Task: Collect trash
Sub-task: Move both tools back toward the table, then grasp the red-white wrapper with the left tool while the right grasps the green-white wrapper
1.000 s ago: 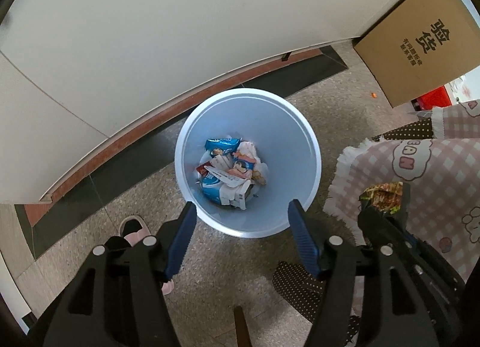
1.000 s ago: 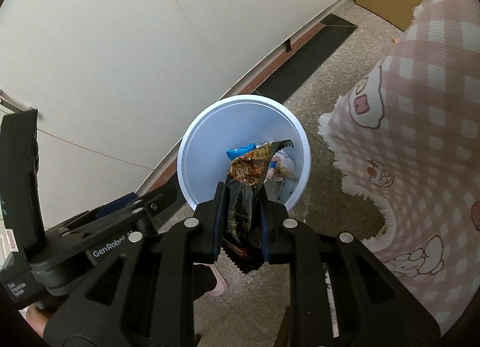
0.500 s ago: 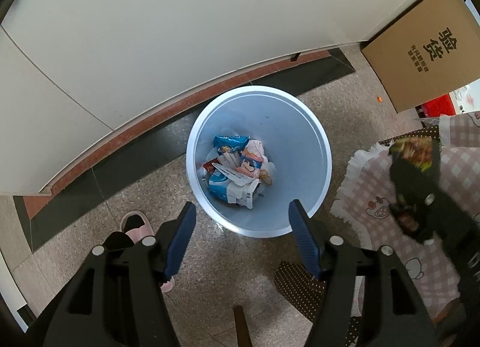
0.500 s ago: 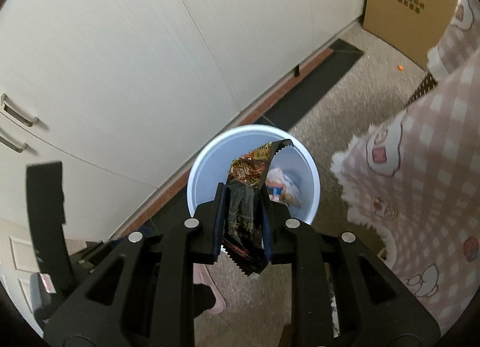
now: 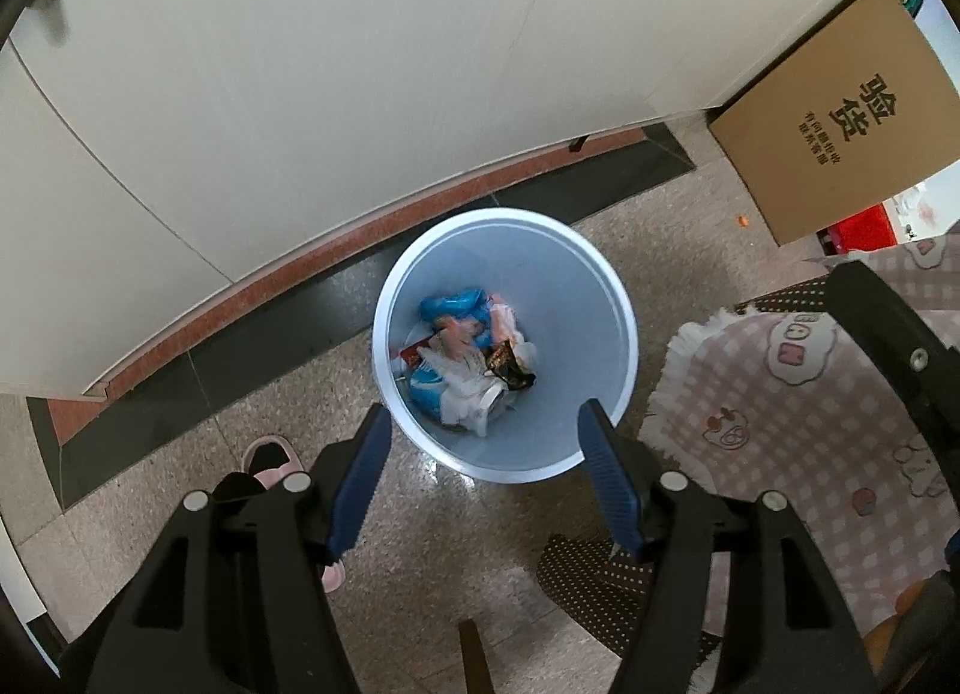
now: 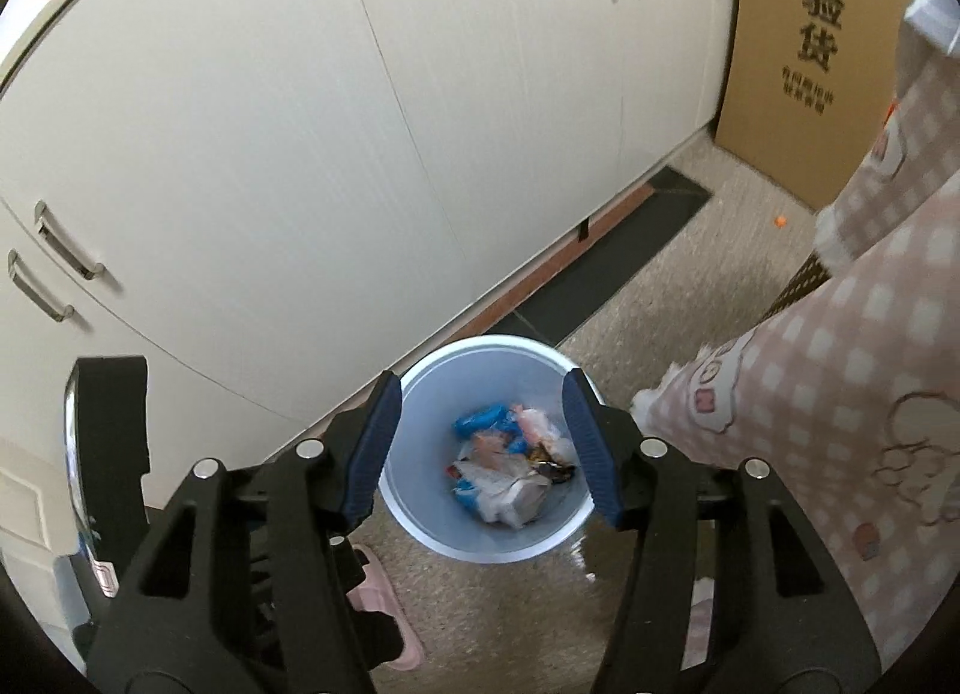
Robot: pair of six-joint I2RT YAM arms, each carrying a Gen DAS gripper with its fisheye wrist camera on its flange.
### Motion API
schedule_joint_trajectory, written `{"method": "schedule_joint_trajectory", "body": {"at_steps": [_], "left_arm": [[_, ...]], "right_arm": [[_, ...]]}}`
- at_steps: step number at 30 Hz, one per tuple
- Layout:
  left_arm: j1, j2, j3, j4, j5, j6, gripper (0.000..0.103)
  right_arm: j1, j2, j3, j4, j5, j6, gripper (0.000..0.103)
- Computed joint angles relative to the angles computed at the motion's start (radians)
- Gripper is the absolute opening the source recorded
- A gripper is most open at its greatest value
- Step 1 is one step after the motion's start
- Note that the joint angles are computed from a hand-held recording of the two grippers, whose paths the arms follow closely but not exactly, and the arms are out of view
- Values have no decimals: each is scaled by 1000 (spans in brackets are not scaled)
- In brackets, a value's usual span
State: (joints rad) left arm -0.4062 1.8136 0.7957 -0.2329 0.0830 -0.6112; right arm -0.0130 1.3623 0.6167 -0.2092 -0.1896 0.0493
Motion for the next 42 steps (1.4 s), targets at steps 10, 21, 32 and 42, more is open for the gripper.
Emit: {"method": "schedule_joint_trajectory", "body": {"at_steps": [10,21,32,42], "left_arm": [[-54,-361,-17,-187,-93,-39,63],[-307,-646,263,-492,-390,-142,69],[-661,-273,817,-632,-495,-82,73],[-708,244,1450,-842,-422,27,74]], "right_arm": [[-60,-303,63,-241,-73,-26,59],[-507,-529,436,-686,-482,-195,67],[-1300,-103,901,-1172,-863,-834,70],[-1293,330,1156,-1015,-566,-658,70]]}}
